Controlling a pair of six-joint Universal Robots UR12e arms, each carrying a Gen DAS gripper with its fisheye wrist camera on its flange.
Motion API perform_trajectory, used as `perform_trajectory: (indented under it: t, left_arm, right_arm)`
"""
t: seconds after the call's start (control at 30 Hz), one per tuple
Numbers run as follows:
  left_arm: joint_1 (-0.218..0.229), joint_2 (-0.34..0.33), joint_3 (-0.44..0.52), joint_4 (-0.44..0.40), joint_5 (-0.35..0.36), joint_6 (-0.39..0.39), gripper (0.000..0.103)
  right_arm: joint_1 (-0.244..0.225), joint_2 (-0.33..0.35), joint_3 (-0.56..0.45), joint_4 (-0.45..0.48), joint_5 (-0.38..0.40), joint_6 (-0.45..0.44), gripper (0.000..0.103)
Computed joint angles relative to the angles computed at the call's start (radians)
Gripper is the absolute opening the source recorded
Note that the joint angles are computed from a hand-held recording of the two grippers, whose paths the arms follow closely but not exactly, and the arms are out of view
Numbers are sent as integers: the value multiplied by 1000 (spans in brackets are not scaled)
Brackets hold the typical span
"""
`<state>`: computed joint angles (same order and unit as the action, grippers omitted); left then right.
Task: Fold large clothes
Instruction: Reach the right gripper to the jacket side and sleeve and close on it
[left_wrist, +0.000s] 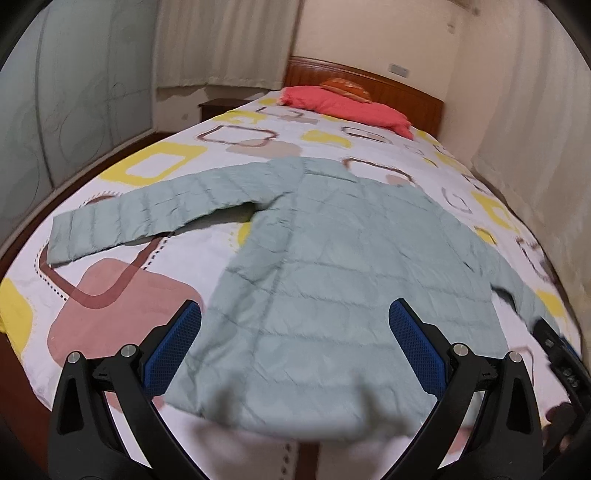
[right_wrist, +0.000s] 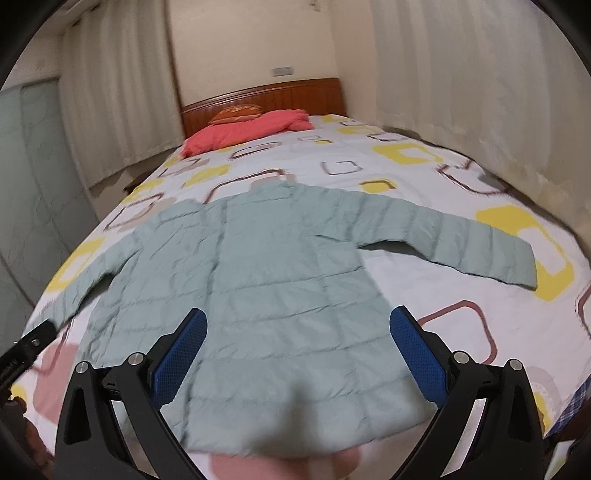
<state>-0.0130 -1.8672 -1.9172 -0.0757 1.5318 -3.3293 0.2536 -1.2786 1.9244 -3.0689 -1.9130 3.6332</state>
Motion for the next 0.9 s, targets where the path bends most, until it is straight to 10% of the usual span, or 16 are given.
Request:
perform_trajectory:
  t: [0.3, 0.4, 0.53, 0.9]
  left_arm:
    - [128, -86, 71, -181, -103, -281, 99]
    - [144, -103, 67, -166, -57, -304, 74]
    - [158, -114, 65, -146, -19, -331, 74]
    - [164, -115, 26, -13, 84, -470, 86]
  right_arm:
    - [-189, -17, 99, -94, 127, 257, 96]
    - [-240, -22, 126, -74, 129, 314, 55]
    - [-323, -17, 188, -173, 265, 480, 56]
    - [-392, 48, 255, -428, 258, 730, 70]
